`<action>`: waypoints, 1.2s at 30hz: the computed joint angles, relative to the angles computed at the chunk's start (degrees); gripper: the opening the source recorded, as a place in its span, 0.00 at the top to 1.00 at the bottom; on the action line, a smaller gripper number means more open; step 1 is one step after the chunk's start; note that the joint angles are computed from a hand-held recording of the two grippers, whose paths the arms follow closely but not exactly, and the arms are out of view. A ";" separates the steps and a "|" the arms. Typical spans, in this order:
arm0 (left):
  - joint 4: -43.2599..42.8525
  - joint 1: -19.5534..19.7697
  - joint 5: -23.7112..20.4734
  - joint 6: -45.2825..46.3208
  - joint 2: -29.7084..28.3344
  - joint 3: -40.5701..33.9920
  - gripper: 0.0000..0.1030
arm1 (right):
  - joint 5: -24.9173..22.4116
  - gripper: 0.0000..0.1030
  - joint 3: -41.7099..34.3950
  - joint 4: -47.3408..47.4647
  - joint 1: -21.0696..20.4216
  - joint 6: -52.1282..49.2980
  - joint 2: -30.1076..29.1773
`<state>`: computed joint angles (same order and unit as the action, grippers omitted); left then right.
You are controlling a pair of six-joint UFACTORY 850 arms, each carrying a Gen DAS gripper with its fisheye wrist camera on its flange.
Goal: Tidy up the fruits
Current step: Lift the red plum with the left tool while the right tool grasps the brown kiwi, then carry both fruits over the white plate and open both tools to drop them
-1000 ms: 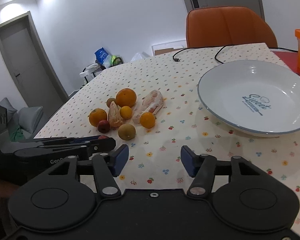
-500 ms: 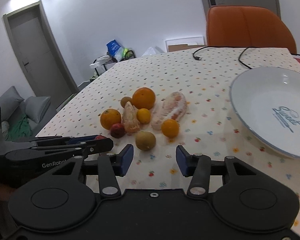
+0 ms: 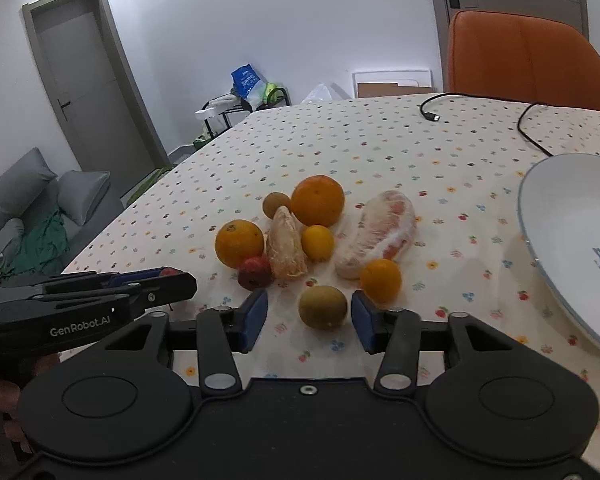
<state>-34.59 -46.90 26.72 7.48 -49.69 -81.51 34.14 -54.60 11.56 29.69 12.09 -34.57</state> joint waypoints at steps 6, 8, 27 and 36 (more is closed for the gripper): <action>-0.88 -0.91 1.95 1.66 0.01 0.11 0.77 | 2.22 0.76 1.70 -2.01 -0.07 2.28 0.75; -2.08 -1.28 2.16 2.86 -0.30 -0.52 0.77 | 3.16 0.76 2.72 -1.69 0.01 2.28 1.46; 3.01 -3.93 1.39 1.60 -1.41 -4.42 0.77 | 12.68 0.76 13.09 2.39 -1.17 0.91 8.85; 7.14 -4.84 -1.71 1.93 -3.31 -8.95 0.77 | 17.30 0.76 16.89 6.99 -1.36 0.71 10.71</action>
<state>-27.46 -51.73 25.01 9.41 -53.00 -90.45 51.44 -37.71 18.55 28.32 12.80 -23.86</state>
